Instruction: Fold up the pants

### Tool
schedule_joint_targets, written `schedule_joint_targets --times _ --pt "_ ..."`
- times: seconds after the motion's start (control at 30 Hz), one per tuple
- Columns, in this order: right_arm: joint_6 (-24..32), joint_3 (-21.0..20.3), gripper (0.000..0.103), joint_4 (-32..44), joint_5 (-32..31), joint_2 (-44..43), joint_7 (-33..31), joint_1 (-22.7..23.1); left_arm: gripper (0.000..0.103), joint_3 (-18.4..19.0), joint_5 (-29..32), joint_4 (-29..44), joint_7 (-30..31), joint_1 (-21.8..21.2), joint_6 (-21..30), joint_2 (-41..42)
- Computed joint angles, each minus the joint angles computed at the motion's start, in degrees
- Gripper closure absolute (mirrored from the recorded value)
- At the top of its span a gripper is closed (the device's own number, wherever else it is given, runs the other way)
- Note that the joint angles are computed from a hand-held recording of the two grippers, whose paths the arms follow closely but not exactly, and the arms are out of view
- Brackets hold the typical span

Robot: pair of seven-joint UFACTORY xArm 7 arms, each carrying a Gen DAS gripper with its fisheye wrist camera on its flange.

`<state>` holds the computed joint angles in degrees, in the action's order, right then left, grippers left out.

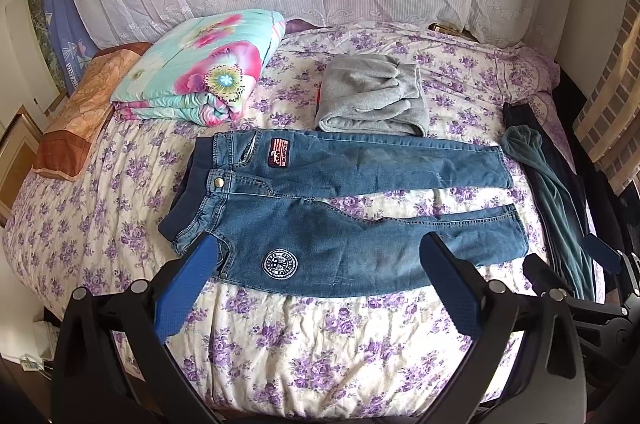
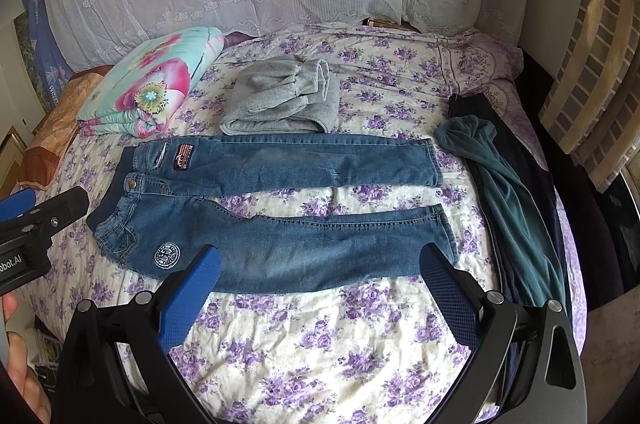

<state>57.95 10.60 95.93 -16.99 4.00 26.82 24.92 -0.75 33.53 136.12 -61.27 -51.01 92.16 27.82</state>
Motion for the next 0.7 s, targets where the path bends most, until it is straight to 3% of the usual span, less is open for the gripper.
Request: schedule_joint_targets --times 0.7 --pt "0.16 0.00 0.003 0.17 -0.12 0.19 0.08 0.16 0.005 0.37 -0.39 1.00 0.26 -0.07 0.16 0.69"
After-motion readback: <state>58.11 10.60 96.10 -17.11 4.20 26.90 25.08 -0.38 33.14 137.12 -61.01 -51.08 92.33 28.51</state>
